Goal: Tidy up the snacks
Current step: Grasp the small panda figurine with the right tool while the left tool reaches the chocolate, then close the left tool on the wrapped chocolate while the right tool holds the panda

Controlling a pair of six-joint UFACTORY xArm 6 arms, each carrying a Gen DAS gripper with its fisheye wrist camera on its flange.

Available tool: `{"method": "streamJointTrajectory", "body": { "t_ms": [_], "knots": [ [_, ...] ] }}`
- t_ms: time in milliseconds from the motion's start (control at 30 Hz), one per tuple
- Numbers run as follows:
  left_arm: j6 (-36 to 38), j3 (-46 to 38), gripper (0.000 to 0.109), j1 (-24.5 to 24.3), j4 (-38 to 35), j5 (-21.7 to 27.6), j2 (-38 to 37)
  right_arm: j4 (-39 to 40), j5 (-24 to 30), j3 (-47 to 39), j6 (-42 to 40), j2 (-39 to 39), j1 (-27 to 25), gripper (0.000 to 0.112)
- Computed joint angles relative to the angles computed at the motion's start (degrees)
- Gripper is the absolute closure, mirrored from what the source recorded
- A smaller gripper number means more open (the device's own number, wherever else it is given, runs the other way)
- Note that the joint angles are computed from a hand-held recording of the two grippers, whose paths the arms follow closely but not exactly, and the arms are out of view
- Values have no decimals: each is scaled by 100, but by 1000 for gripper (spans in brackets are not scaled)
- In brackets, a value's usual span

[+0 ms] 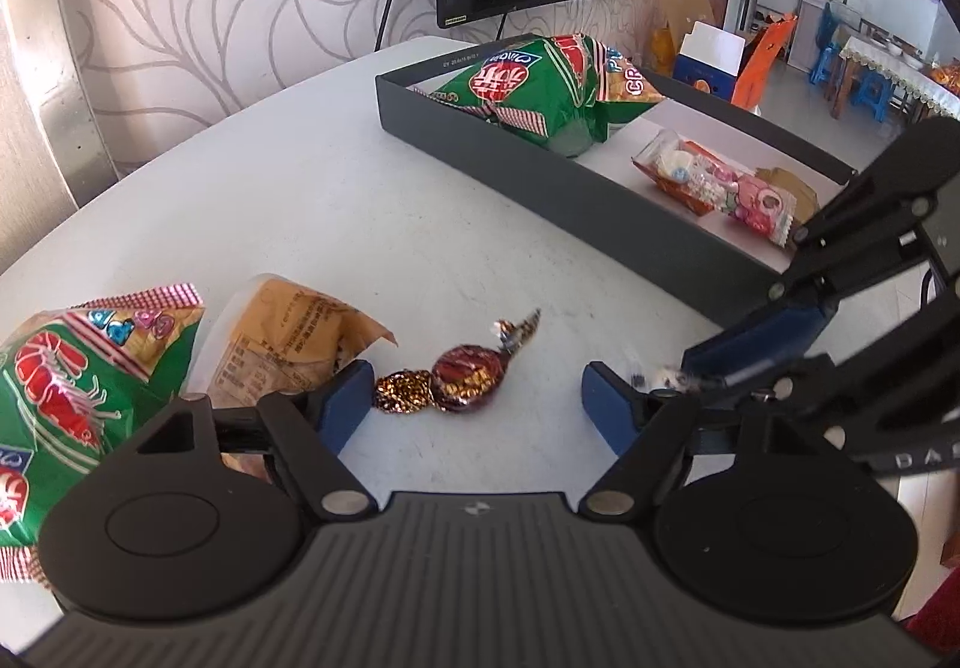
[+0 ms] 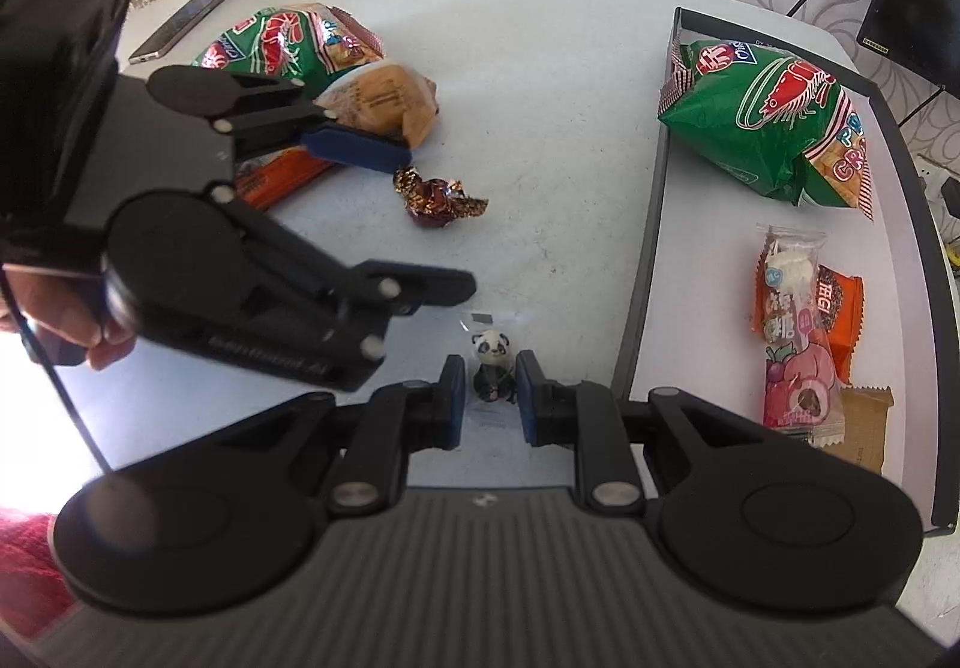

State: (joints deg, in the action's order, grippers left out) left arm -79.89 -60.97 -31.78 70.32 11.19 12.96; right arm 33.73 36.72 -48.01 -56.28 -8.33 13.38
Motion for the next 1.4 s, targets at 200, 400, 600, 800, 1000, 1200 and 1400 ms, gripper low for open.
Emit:
{"method": "streamJointTrajectory", "body": {
  "t_ms": [200, 400, 600, 800, 1000, 1200, 1400],
  "knots": [
    [-385, -63, 67, -6, 261, 72, -7, 5, 14, 18, -4, -20, -6, 91],
    [-1302, 137, 80, -128, 783, 310, -228, 53, -10, 100, 2, -103, -4, 91],
    [-1700, 378, 82, -302, 765, 596, -460, 184, 2, 178, -75, -242, 1, 91],
    [-1784, 569, 82, -420, 629, 873, -662, 393, 81, 228, -207, -529, -18, 91],
    [-1643, 638, 82, -544, 457, 1195, -773, 659, 125, 220, -298, -831, -107, 91],
    [-1439, 602, 82, -692, 430, 1402, -795, 928, 204, 160, -452, -1123, -124, 91],
    [-1307, 488, 82, -855, 494, 1480, -797, 1026, 264, 166, -567, -1343, -87, 91]
  ]
}}
